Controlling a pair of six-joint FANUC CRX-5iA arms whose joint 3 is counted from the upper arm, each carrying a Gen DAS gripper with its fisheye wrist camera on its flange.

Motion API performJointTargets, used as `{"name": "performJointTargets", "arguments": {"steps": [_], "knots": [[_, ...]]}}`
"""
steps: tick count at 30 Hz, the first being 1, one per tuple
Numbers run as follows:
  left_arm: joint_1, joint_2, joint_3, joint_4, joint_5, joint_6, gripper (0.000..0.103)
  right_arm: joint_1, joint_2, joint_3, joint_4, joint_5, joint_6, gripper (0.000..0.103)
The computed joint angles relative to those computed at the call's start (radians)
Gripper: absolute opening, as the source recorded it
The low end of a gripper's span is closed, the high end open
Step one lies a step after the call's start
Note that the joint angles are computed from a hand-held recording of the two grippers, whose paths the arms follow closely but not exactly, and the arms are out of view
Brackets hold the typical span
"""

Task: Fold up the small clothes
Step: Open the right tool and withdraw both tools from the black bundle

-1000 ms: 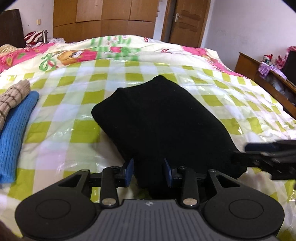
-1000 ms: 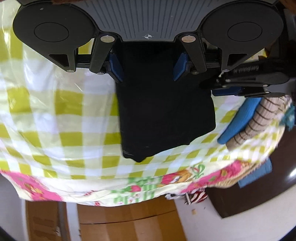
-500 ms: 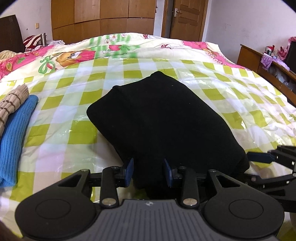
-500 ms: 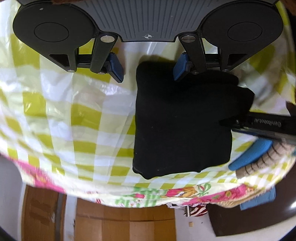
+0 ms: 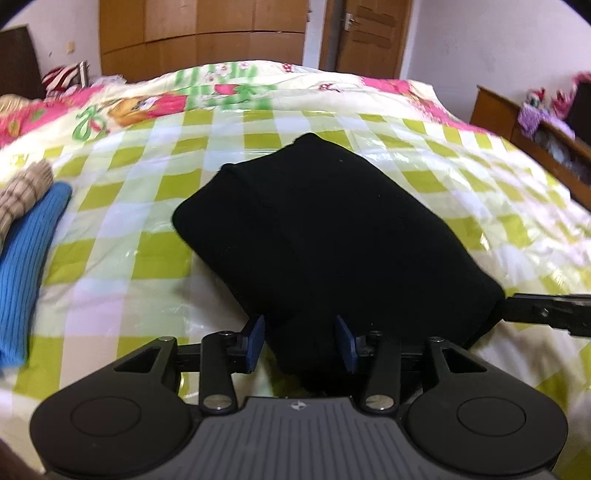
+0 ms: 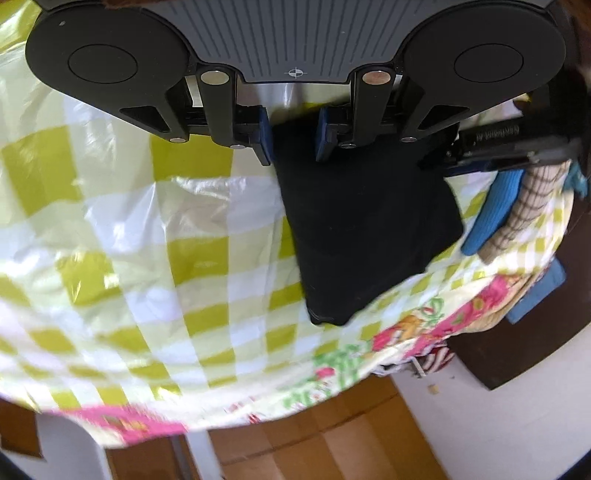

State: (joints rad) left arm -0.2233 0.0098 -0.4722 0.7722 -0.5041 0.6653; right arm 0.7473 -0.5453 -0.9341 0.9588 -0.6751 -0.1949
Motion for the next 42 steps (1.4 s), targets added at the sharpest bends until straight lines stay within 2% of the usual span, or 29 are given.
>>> {"name": "performJointTargets", "arguments": {"steps": [3,7,12,16,19,24,31,39,42], "knots": [[0.013,-0.025,-0.012,0.015,-0.020,0.013,0.056,0.050,-0.044,0.005,-0.008,-0.060,0.058,0.026],[0.011,-0.049,0.001,-0.083,-0.029,0.131,0.056,0.118,0.001,0.050,-0.009,-0.179,0.110,0.026],[0.007,-0.086,0.009,-0.195,-0.048,0.272,0.058,0.116,0.057,0.083,-0.046,-0.168,0.117,0.028],[0.002,-0.108,0.014,-0.269,-0.058,0.350,0.066,0.158,0.070,0.109,-0.069,-0.199,0.135,0.028],[-0.006,-0.127,0.007,-0.313,-0.057,0.387,0.073,0.198,0.068,0.110,-0.062,-0.223,0.120,0.030],[-0.013,-0.149,0.003,-0.378,-0.088,0.444,0.078,0.256,0.066,0.108,-0.052,-0.275,0.038,0.032],[-0.008,-0.183,-0.020,-0.410,-0.102,0.474,0.086,0.306,0.075,0.113,-0.068,-0.329,-0.006,0.037],[-0.018,-0.215,-0.025,-0.481,-0.099,0.526,0.103,0.348,0.082,0.116,-0.075,-0.363,-0.033,0.037],[-0.031,-0.226,-0.015,-0.554,-0.097,0.595,0.103,0.358,0.084,0.117,-0.075,-0.374,-0.038,0.041]]}}
